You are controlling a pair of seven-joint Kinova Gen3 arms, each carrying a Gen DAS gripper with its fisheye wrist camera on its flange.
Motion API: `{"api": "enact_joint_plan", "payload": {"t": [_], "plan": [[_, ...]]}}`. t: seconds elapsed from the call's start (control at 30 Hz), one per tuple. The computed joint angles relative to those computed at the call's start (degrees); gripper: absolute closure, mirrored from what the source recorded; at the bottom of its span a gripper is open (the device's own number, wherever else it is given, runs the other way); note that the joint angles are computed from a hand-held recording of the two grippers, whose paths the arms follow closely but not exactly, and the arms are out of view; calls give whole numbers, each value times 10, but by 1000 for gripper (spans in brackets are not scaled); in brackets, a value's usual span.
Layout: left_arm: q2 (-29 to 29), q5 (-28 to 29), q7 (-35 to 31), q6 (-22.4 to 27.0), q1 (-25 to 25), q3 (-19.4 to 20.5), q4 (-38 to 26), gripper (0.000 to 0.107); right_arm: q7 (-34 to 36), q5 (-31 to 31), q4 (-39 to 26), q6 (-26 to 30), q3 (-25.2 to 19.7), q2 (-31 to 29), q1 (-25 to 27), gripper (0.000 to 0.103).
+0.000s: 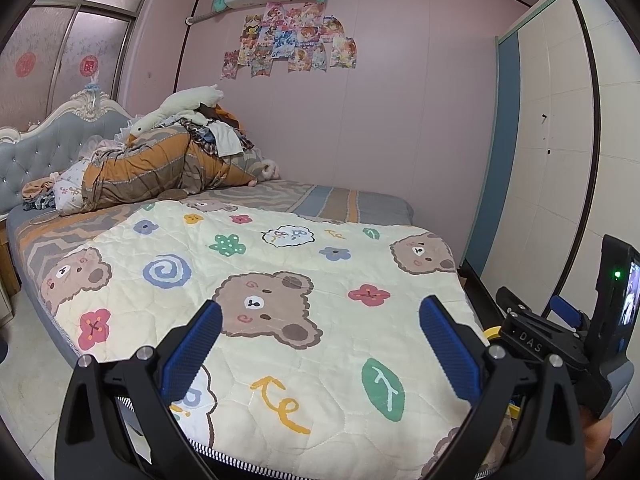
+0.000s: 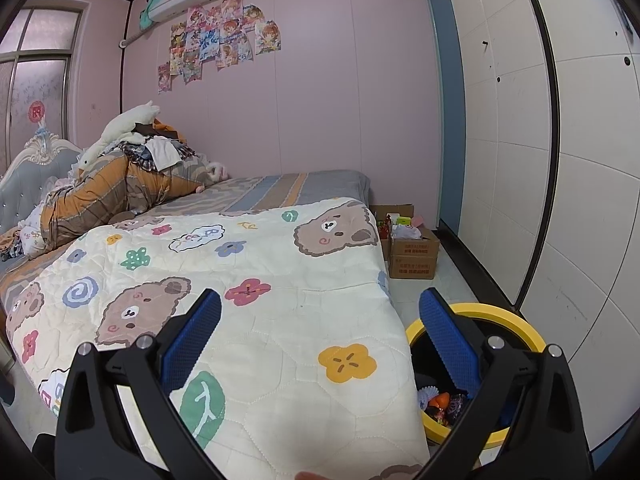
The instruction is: Collect trash
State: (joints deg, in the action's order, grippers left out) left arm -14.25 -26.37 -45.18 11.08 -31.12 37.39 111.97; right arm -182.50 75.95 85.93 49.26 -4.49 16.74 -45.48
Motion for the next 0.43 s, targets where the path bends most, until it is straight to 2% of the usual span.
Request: {"api": "enact_joint_plan", "payload": {"t": [0.17, 0.27, 0.43], "plan": [[0, 3, -4, 4, -3, 3, -2, 12, 1, -1, 0, 0, 0, 0, 1, 8], [9, 8, -11, 12, 27, -21, -8, 12, 1, -2, 0, -1, 0, 0, 1, 8], [16, -11, 5, 21, 51, -37, -12, 12, 2, -2, -1, -1, 0, 0, 1, 8]]}}
